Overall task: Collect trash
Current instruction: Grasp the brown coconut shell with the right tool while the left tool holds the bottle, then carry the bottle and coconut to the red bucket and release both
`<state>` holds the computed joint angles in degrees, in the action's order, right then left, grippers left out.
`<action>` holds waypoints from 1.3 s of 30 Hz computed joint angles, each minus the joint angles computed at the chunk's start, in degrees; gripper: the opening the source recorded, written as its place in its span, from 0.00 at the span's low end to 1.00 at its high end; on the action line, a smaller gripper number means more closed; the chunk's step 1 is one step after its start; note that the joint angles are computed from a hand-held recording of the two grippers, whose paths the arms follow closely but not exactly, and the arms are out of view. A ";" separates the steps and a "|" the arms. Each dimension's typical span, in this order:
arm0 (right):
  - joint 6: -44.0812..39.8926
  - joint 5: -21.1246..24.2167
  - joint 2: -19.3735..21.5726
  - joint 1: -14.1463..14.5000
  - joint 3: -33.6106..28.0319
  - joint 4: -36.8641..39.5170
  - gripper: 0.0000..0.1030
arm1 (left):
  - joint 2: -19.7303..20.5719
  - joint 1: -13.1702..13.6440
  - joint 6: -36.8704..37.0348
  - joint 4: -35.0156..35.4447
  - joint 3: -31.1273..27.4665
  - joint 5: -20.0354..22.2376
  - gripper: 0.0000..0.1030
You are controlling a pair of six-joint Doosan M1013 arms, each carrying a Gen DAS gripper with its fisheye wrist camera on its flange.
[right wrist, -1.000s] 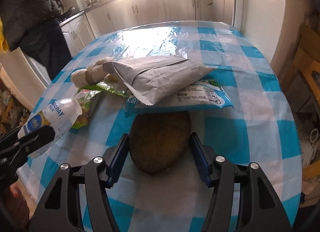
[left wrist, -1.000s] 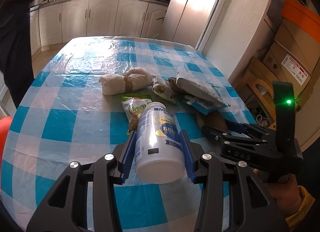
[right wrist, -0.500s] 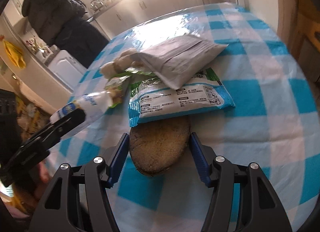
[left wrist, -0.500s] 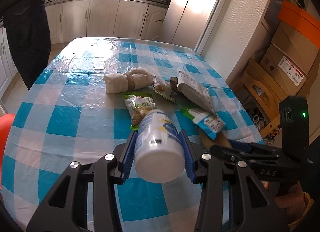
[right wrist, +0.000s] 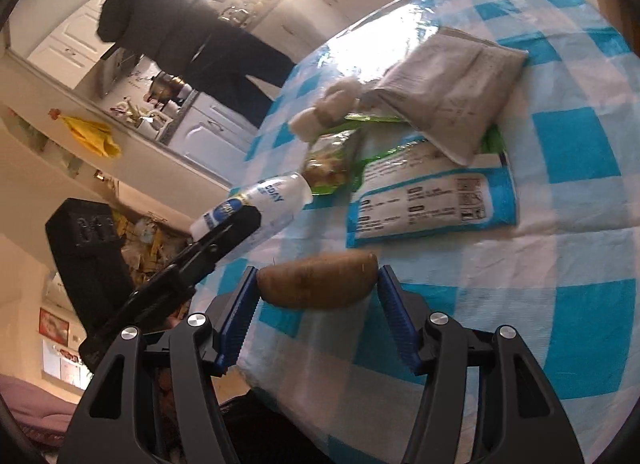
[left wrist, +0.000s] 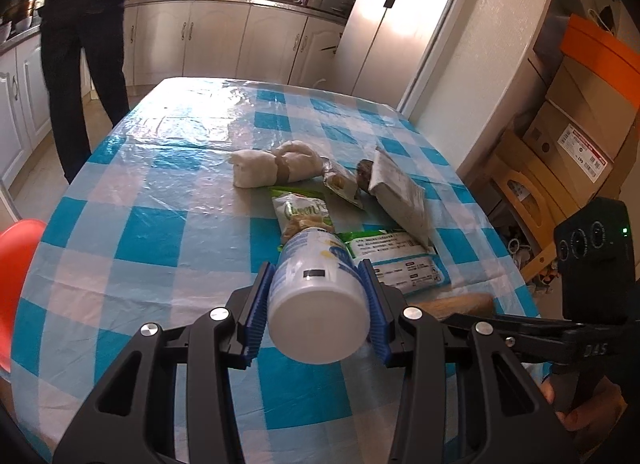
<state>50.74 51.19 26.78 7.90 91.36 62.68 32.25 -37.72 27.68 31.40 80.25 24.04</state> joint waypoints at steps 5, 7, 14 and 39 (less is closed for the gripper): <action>-0.03 -1.06 -0.46 0.30 0.07 -0.15 0.59 | -0.53 0.25 -1.31 0.48 1.03 -0.03 0.43; 0.00 -1.66 -0.63 0.45 0.03 -0.28 0.59 | -0.77 0.36 -1.68 0.59 1.45 -0.24 0.43; -0.12 -2.68 -1.16 0.18 -0.11 -0.41 0.59 | -1.27 0.56 -3.83 1.76 2.47 -0.41 0.43; -0.25 9.98 9.15 9.63 -20.23 -6.14 0.59 | -8.50 3.47 -33.54 22.03 12.52 12.96 0.43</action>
<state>50.49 61.17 35.93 17.53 71.13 56.54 23.75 -34.25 -5.86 53.43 92.76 37.01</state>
